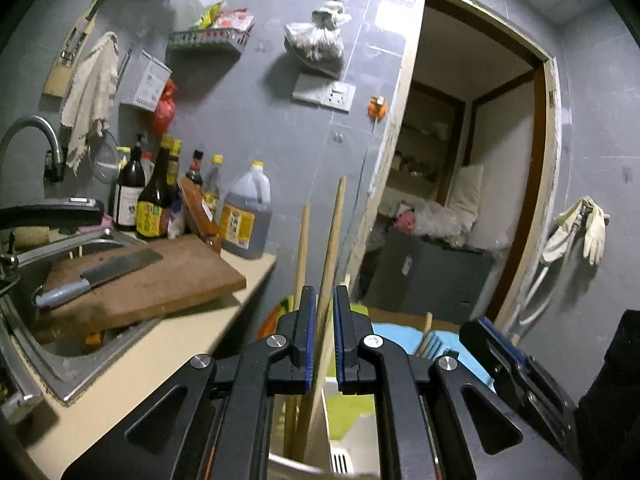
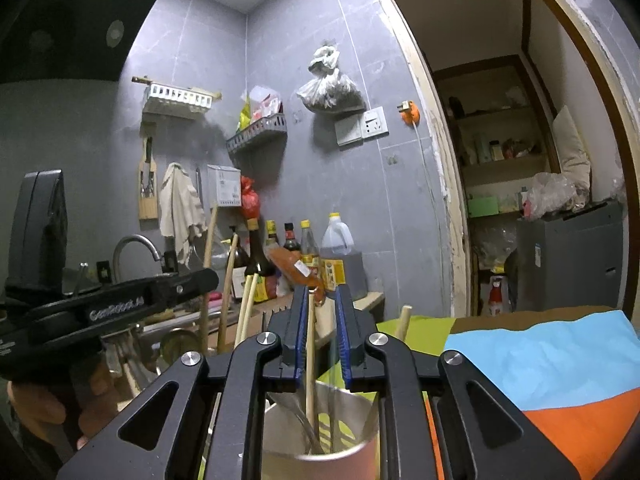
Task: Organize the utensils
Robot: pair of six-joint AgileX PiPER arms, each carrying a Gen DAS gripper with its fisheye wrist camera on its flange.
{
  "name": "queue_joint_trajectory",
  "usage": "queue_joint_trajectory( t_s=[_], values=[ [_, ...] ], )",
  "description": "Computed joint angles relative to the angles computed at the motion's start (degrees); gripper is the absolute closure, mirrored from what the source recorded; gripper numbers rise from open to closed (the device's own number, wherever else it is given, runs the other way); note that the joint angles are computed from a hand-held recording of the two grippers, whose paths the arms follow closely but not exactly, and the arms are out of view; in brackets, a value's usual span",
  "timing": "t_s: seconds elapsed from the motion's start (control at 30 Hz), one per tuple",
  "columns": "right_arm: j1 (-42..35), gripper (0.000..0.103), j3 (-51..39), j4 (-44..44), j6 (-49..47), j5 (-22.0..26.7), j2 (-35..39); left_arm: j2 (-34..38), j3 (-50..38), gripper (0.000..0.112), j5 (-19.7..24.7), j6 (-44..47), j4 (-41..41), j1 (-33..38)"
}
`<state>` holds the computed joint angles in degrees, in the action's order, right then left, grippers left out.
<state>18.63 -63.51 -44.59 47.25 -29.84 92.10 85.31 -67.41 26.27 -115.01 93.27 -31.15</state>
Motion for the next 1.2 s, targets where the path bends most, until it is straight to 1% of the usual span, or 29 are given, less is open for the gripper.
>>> queue_joint_trajectory(
  t_s=[0.03, 0.07, 0.1, 0.13, 0.17, 0.23, 0.3, 0.4, 0.6, 0.63, 0.67, 0.73, 0.8, 0.83, 0.9, 0.93, 1.07, 1.1, 1.13, 1.17, 1.2],
  values=[
    [-0.1, 0.080, 0.3, -0.5, 0.4, 0.0, -0.5, -0.3, 0.1, 0.104, -0.1, 1.5, -1.4, -0.3],
    [-0.3, 0.078, 0.6, -0.9, 0.6, -0.1, -0.8, -0.4, 0.2, 0.100, 0.2, 2.6, -2.5, -0.7],
    [-0.5, 0.078, 0.6, -1.5, 1.1, -0.2, -1.0, -0.7, 0.3, 0.096, 0.2, 3.4, -3.3, -1.0],
    [-0.7, 0.078, 0.9, -2.1, 1.4, -0.4, -1.5, -1.2, 0.8, 0.088, 0.1, 3.1, -3.0, -1.3],
    [-1.0, 0.078, 1.2, -2.3, 1.2, -0.6, -1.9, -1.7, 1.4, 0.084, 0.2, 2.0, -2.0, -1.6],
    [-1.5, 0.078, 1.8, -2.5, 1.0, -0.8, -2.9, -2.6, 2.0, 0.083, 1.1, 1.7, -1.8, -2.7],
    [-2.2, 0.078, 2.5, -2.5, 0.9, -0.6, -4.3, -3.0, 1.7, 0.082, 1.8, 4.0, -3.6, -3.5],
    [-4.2, 0.075, 3.8, -4.0, 2.7, 0.2, -7.2, -3.7, 1.2, 0.075, 3.3, 7.4, -6.3, -5.2],
    [-7.0, 0.059, 5.8, -8.6, 7.1, 2.2, -11.3, -4.5, -0.1, 0.062, 7.1, 15.3, -13.9, -9.0],
    [-7.8, 0.055, 6.3, -10.8, 9.3, 2.5, -12.4, -4.7, -0.2, 0.059, 7.9, 16.4, -15.1, -9.9],
    [-8.9, 0.051, 6.8, -14.2, 12.7, 2.7, -13.6, -4.9, 0.0, 0.058, 8.8, 16.9, -15.6, -10.9],
    [-10.8, 0.048, 7.5, -21.6, 20.2, 2.8, -15.7, -5.5, 0.5, 0.057, 9.8, 17.5, -16.0, -12.5],
    [-12.5, 0.048, 8.9, -26.7, 25.3, 3.0, -18.2, -5.9, 1.0, 0.054, 10.8, 18.0, -16.6, -14.0],
    [-13.4, 0.046, 9.9, -28.7, 27.2, 2.7, -19.5, -6.2, 1.3, 0.052, 11.3, 18.0, -16.8, -14.8],
    [-15.1, 0.039, 11.8, -32.1, 30.5, 2.6, -22.4, -6.8, 2.1, 0.049, 12.3, 17.6, -16.9, -16.7],
    [-16.2, 0.035, 12.8, -33.5, 32.0, 2.2, -23.8, -7.1, 2.6, 0.046, 13.1, 17.1, -16.8, -17.8],
    [-20.1, 0.027, 16.0, -40.9, 40.0, 1.0, -29.6, -8.6, 5.0, 0.037, 16.1, 13.9, -15.1, -22.2],
    [-22.2, 0.026, 17.6, -43.5, 42.2, 0.2, -32.2, -8.9, 5.6, 0.035, 16.8, 13.1, -14.8, -23.4],
    [-22.0, 0.022, 17.7, -44.1, 43.3, 0.7, -32.6, -9.2, 6.2, 0.031, 17.9, 12.3, -14.4, -24.7],
    [-23.1, 0.018, 18.3, -46.0, 45.2, -0.1, -33.8, -9.6, 7.1, 0.026, 19.3, 11.4, -13.8, -26.3],
    [-24.4, 0.016, 18.8, -48.1, 47.5, -1.0, -35.1, -9.8, 7.6, 0.023, 20.7, 10.8, -13.4, -27.6]
  ],
)
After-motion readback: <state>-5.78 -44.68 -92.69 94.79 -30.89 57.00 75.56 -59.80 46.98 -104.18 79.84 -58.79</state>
